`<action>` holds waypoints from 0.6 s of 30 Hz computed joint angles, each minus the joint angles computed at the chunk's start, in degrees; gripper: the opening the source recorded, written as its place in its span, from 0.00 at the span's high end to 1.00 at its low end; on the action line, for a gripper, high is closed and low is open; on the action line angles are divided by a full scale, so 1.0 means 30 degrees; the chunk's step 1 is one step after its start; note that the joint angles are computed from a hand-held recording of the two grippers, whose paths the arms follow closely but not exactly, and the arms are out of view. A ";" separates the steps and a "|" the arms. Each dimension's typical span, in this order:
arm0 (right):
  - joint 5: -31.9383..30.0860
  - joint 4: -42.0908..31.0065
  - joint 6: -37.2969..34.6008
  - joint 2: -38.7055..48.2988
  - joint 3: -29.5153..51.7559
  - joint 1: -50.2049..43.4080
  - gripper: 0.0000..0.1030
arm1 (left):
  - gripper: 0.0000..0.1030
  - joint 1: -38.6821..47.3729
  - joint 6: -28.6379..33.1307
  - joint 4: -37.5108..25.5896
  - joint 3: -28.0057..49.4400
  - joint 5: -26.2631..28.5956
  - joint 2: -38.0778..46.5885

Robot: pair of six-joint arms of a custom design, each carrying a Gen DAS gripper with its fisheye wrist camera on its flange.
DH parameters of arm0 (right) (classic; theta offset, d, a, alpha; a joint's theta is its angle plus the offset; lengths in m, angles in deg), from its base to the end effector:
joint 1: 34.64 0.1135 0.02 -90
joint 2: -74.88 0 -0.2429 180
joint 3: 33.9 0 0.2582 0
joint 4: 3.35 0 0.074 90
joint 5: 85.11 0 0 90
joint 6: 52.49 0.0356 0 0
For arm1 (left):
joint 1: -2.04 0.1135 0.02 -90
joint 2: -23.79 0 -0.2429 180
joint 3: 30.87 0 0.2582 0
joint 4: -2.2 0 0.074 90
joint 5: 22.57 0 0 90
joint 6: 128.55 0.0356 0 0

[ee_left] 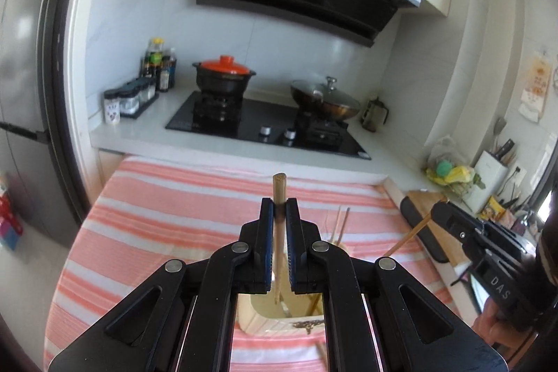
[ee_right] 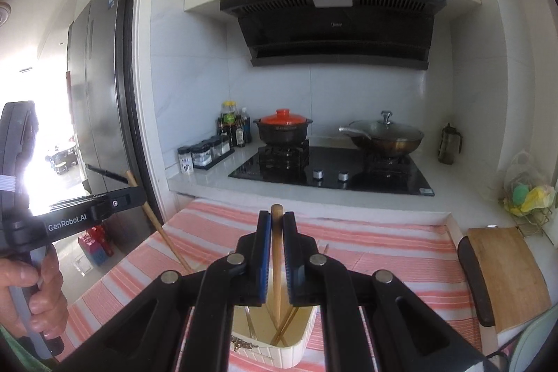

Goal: Organize utensils
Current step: 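Open both grippers to drop the chopsticks into the holder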

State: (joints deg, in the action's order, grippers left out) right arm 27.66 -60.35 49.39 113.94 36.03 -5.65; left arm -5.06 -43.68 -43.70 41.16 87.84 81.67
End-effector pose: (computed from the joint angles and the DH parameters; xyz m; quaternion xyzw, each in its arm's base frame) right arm 0.1369 0.0601 0.3520 -0.0205 0.8382 0.0241 0.5444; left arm 0.2292 -0.0411 0.3258 0.1010 0.8581 -0.2049 0.4598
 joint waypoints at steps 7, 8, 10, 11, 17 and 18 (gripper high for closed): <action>-0.3429 0.0446 0.0179 0.3709 -0.0893 -0.2360 0.92 | 0.93 -0.1649 0.0164 -0.0720 0.0933 -0.1374 0.4026; -0.3510 0.0272 0.0358 0.4200 -0.0625 -0.2405 0.88 | 0.85 -0.1903 0.0144 -0.1149 0.1274 -0.1722 0.4284; -0.3623 0.0048 0.0766 0.4422 -0.0105 -0.2399 0.72 | 0.67 -0.2005 0.0310 -0.1937 0.1865 -0.1853 0.4193; -0.3512 0.0073 0.0969 0.4016 0.0089 -0.2264 0.64 | 0.53 -0.1857 0.0458 -0.2089 0.1855 -0.1690 0.3633; -0.0600 -0.2442 0.1404 0.1053 0.2260 0.0111 0.51 | 0.20 0.0608 0.3355 -0.5031 0.1886 0.0027 -0.0469; 0.0284 -0.3413 0.1779 0.0368 0.2439 0.0995 0.47 | 0.18 0.1424 0.4240 -0.5937 0.1682 0.0606 -0.1196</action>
